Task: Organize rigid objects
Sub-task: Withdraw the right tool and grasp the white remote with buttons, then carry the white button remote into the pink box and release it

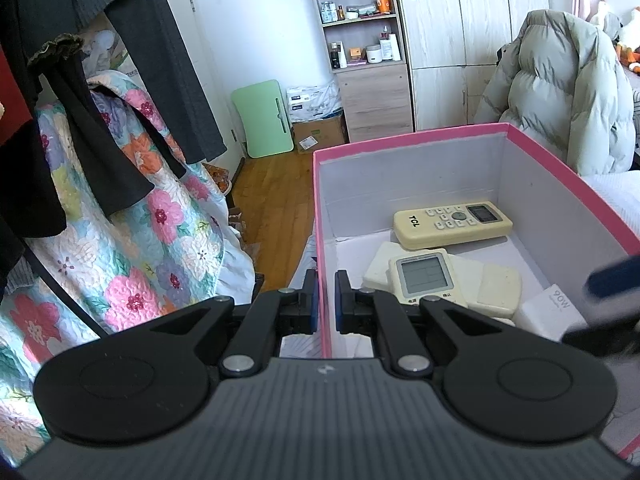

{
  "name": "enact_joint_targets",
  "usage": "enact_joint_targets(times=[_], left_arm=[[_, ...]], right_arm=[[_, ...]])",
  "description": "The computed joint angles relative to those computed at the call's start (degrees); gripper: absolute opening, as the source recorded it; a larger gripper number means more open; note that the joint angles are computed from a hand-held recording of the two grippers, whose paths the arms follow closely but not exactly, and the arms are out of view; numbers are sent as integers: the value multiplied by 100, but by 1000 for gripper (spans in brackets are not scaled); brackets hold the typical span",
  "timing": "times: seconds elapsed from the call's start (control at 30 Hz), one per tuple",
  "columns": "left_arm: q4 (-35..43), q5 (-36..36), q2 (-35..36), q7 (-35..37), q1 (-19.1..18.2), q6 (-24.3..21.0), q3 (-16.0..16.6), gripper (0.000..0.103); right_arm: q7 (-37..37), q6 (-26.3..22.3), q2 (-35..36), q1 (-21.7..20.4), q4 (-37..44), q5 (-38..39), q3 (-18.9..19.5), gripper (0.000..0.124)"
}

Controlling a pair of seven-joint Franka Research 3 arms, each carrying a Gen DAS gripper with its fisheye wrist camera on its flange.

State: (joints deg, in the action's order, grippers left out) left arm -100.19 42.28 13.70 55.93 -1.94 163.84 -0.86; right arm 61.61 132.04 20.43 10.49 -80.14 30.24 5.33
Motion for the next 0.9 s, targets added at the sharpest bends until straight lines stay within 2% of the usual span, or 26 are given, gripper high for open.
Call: enact_joint_targets(times=[0.13, 0.27, 0.43, 0.53, 0.83, 0.9], left_arm=[[-13, -85, -1, 60, 32, 41, -28, 7], [-46, -367, 3, 182, 96, 147, -75, 7], [-57, -436, -1, 242, 87, 167, -53, 7], [-49, -480, 6, 285, 86, 171, -51, 7], [-33, -363, 0, 361, 52, 126, -13, 8], [-41, -376, -2, 371, 61, 137, -22, 8]], right_arm=[[-244, 375, -490, -311, -614, 722, -17, 52], [208, 498, -959, -472, -1342, 926, -271, 55], [904, 537, -1477, -613, -2223, 695, -564, 55], [1419, 400, -1614, -645, -2505, 307, -663, 56], [2079, -183, -1388, -534, -2431, -942, -655, 56], [2167, -22, -1376, -479, -2487, -1185, -642, 59]])
